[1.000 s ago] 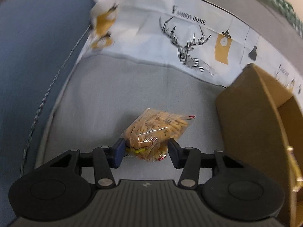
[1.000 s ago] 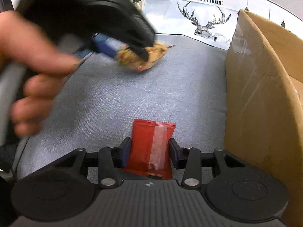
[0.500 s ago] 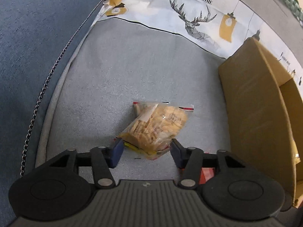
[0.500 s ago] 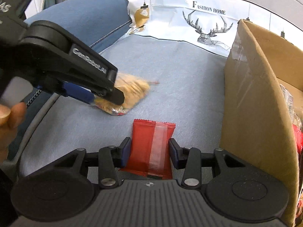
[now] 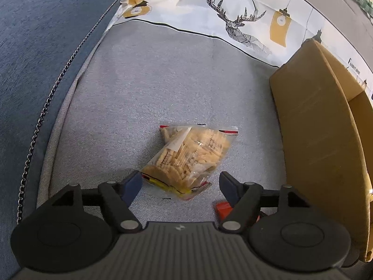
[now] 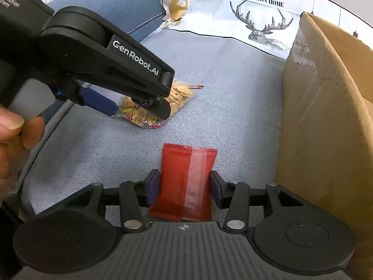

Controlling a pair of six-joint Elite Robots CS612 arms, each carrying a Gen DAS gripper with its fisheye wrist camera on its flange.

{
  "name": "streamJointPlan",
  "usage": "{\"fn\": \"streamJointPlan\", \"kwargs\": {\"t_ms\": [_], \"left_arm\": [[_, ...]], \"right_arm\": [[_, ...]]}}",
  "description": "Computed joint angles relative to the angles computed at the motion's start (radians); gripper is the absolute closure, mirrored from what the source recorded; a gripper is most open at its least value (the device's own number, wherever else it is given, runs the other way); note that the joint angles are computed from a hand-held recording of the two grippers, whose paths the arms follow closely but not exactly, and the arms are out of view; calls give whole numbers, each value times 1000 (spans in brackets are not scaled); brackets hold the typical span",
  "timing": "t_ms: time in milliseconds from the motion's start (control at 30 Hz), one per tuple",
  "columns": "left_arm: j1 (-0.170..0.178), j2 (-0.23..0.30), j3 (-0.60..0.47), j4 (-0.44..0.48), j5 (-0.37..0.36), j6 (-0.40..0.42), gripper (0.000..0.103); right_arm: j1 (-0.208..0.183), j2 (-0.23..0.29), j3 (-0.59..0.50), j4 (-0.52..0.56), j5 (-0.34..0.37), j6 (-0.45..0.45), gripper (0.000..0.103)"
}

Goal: Organize snacks
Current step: 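Adjust the left tool's grip on the cracker bag while the right tool holds the red snack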

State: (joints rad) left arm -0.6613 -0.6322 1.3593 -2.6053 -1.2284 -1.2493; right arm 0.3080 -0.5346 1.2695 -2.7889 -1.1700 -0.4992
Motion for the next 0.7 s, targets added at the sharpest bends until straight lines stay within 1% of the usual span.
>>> {"fn": "streamJointPlan", "kwargs": {"t_ms": [267, 500, 700], "left_arm": [[0, 1, -4, 10, 3, 6, 25], [1, 1, -2, 9, 4, 8, 25], [2, 3, -6, 10, 3, 19, 25]], "right_arm": [[1, -2, 3, -2, -2, -1, 54], [1, -3, 6, -9, -4, 2, 57], [1, -4, 8, -11, -6, 2, 58]]}}
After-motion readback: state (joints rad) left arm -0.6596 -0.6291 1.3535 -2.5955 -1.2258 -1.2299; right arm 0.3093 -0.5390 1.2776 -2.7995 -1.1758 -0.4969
